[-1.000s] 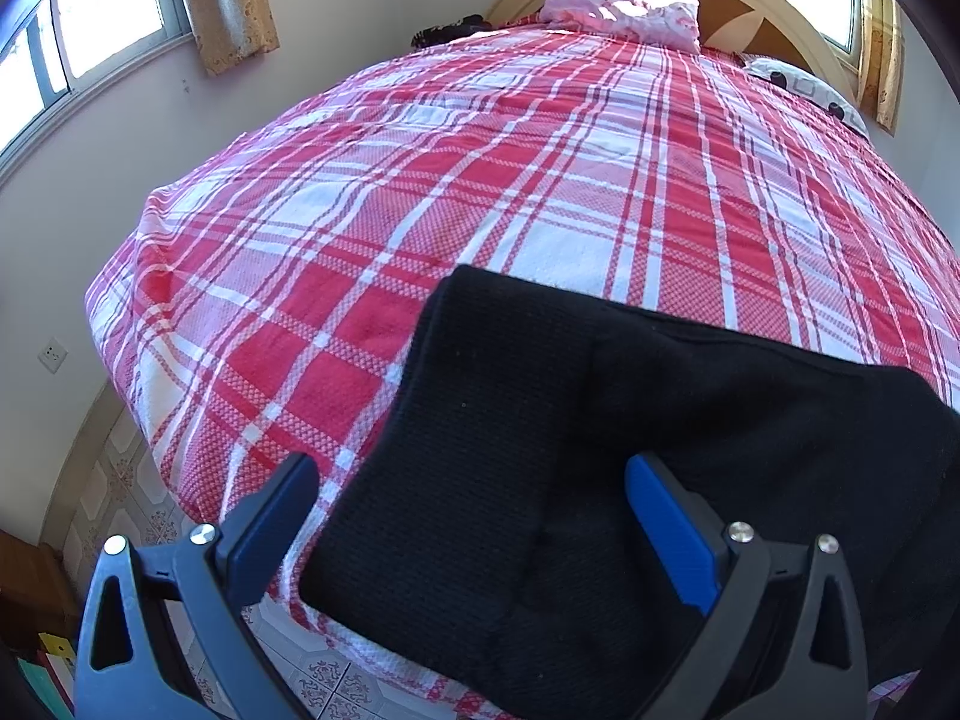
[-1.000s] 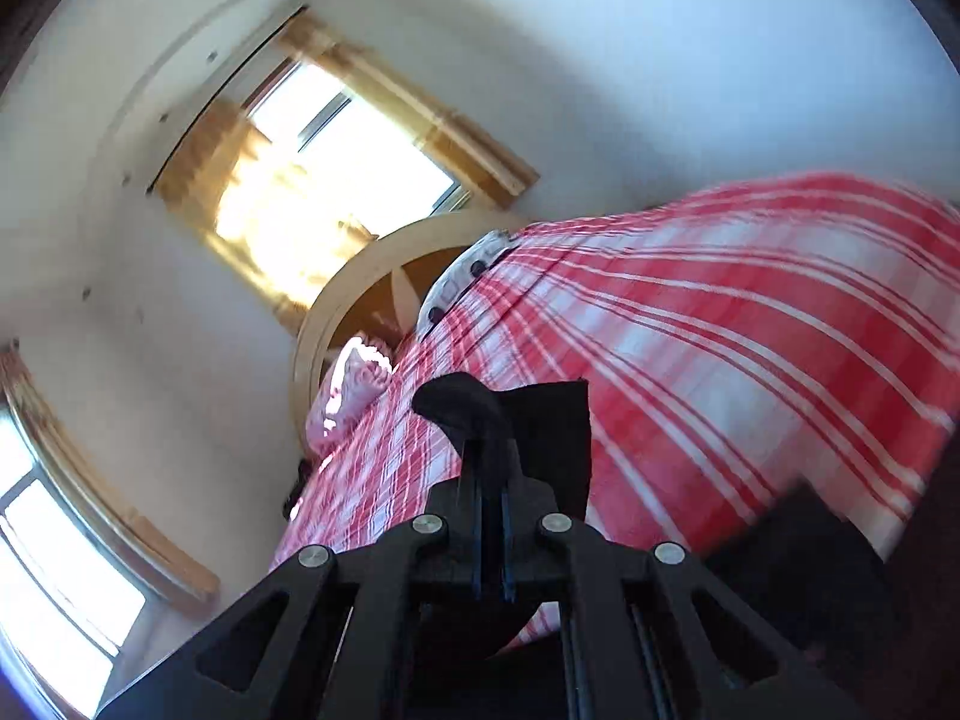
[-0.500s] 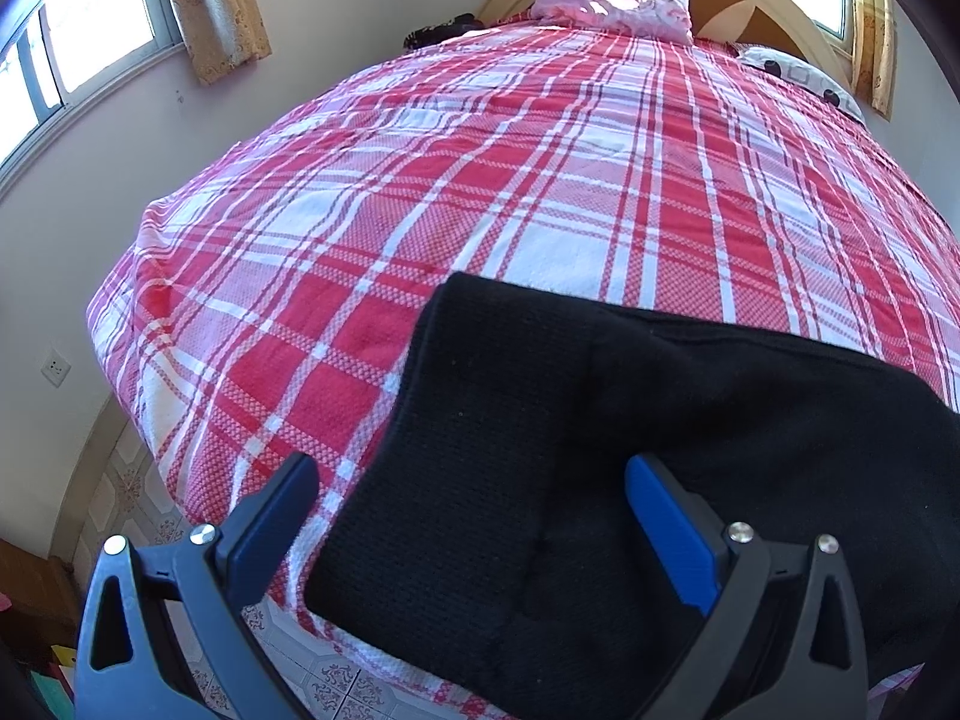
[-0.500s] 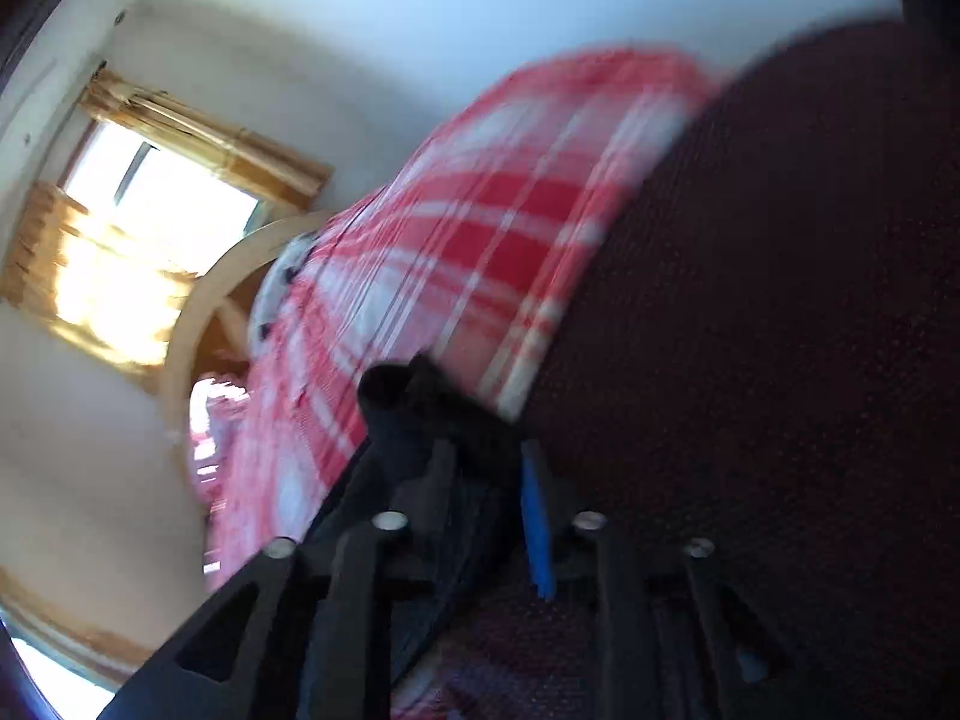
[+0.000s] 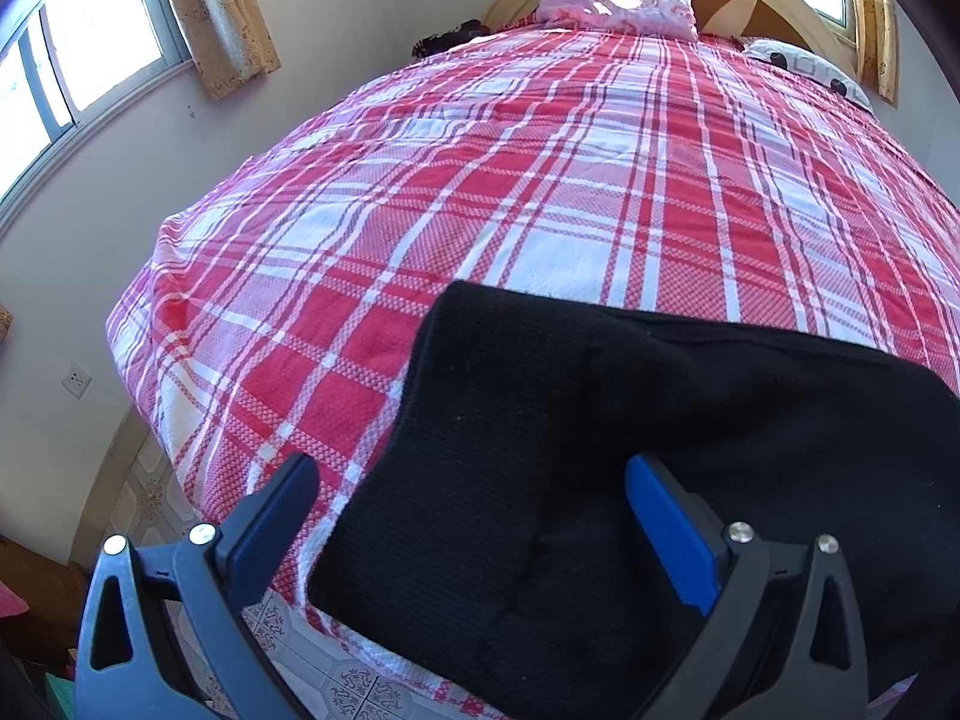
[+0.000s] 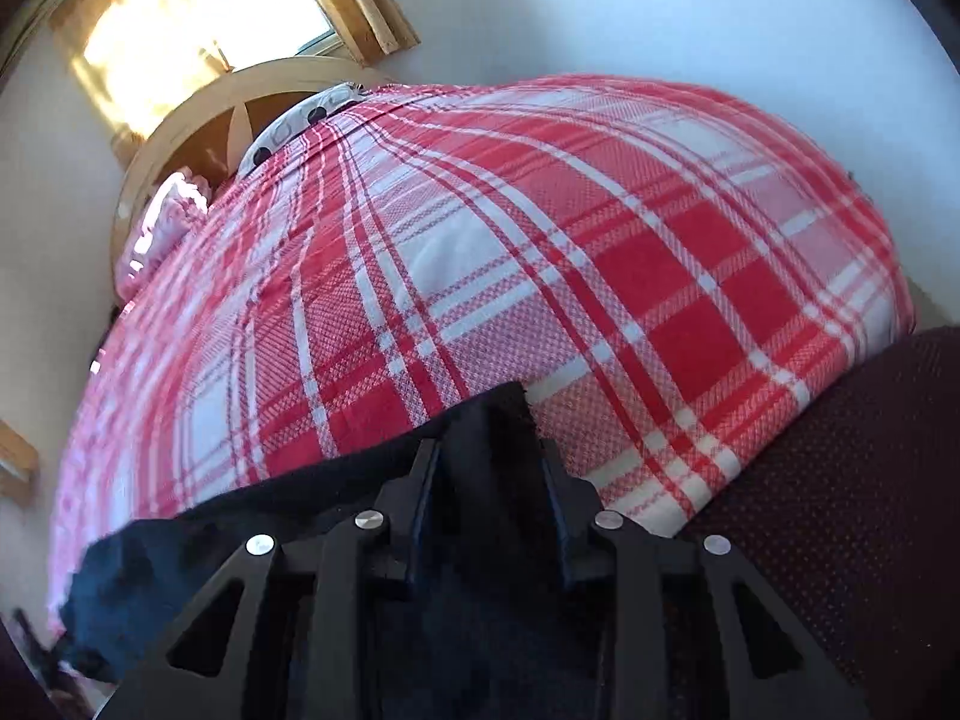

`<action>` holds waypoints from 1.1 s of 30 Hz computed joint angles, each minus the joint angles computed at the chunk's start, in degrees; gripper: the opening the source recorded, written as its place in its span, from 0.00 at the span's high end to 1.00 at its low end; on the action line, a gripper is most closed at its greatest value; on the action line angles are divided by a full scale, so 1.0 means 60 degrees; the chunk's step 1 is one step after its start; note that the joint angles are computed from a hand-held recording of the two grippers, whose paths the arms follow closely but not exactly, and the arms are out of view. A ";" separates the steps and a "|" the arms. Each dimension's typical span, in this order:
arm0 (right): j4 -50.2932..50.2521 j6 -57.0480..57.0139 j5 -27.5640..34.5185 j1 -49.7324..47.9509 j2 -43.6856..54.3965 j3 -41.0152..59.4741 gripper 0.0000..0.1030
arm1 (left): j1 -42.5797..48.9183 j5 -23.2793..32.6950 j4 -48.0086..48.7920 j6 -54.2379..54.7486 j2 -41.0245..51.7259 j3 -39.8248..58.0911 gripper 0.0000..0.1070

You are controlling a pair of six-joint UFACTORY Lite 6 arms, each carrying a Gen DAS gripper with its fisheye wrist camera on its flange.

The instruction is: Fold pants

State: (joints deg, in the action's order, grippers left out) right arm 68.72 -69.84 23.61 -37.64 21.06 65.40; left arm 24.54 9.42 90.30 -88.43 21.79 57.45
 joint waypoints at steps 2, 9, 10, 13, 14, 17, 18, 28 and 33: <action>0.0147 -0.0112 0.0216 0.0054 -0.0046 -0.0023 0.83 | -0.0086 0.0149 -0.0005 0.0008 0.0004 0.0013 0.04; 0.3011 -0.2507 0.2605 -0.1195 -0.2112 -0.0583 0.89 | -0.0215 0.0425 0.0517 -0.1138 -0.0059 -0.0153 0.04; 0.3421 -0.2923 0.2800 -0.1311 -0.2422 -0.0708 0.89 | -0.0210 0.0429 0.0886 -0.1697 -0.0085 -0.0237 0.04; 0.4337 -0.3861 0.3122 -0.1417 -0.1802 -0.0164 0.90 | -0.0340 0.0718 0.2425 -0.3692 -0.0168 -0.0562 0.04; 0.4249 -0.3732 0.2894 -0.1258 -0.1350 0.0199 0.89 | -0.0424 0.0878 0.2568 -0.3909 -0.0191 -0.0623 0.04; 0.3358 -0.3141 0.1942 -0.0919 0.0973 0.1911 0.89 | -0.0757 0.1455 0.2280 -0.3586 -0.0213 -0.0675 0.04; 0.2781 -0.2362 0.1687 -0.0797 0.1972 0.2821 0.88 | -0.0823 0.1576 0.2183 -0.3431 -0.0211 -0.0667 0.04; 0.3299 -0.1430 0.2649 -0.3010 0.1145 0.1510 0.77 | -0.1010 0.1942 0.2359 -0.3670 -0.0183 -0.0714 0.04; 0.2458 -0.2219 0.2134 -0.2396 -0.0163 -0.0480 0.77 | -0.1214 0.2254 0.1856 -0.3173 -0.0076 -0.0565 0.04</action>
